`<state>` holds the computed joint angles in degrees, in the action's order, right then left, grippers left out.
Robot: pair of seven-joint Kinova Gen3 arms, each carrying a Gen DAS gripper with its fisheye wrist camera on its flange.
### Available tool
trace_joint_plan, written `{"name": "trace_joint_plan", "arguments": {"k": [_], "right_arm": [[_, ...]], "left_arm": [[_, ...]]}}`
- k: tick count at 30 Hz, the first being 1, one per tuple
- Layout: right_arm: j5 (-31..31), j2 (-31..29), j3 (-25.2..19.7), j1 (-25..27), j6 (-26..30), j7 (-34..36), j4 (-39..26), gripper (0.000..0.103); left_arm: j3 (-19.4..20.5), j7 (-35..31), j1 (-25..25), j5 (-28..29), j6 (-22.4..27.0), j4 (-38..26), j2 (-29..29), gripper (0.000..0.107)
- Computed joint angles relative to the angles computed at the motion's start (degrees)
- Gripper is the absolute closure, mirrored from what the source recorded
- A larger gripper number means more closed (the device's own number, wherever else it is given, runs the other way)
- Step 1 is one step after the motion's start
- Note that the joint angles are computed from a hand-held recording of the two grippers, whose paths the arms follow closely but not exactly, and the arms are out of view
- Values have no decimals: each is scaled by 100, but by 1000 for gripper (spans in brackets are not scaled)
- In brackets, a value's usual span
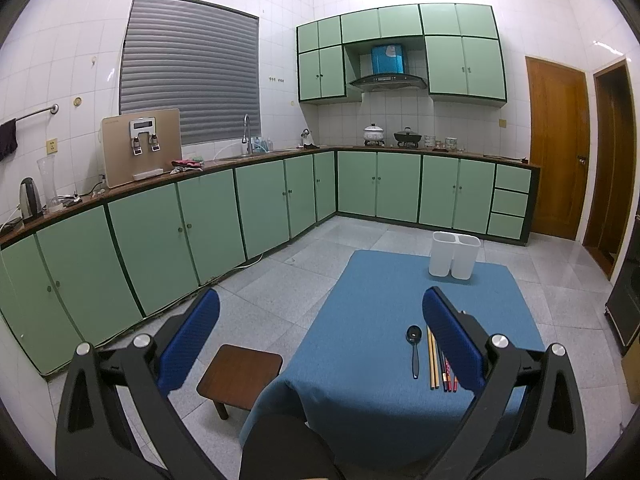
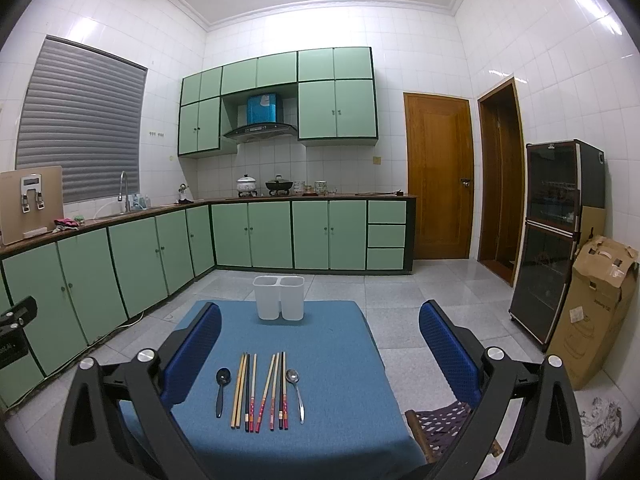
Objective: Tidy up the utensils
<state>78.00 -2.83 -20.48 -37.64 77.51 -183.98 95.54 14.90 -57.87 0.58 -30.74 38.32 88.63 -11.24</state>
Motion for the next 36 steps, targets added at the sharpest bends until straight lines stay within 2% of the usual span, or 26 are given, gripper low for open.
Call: {"name": "trace_joint_plan", "arguments": {"k": [36], "right_arm": [[-4,37,30,-19,17,94,-108,6]], "left_arm": [[3,-8,3,31,-11,0,9,9]]}}
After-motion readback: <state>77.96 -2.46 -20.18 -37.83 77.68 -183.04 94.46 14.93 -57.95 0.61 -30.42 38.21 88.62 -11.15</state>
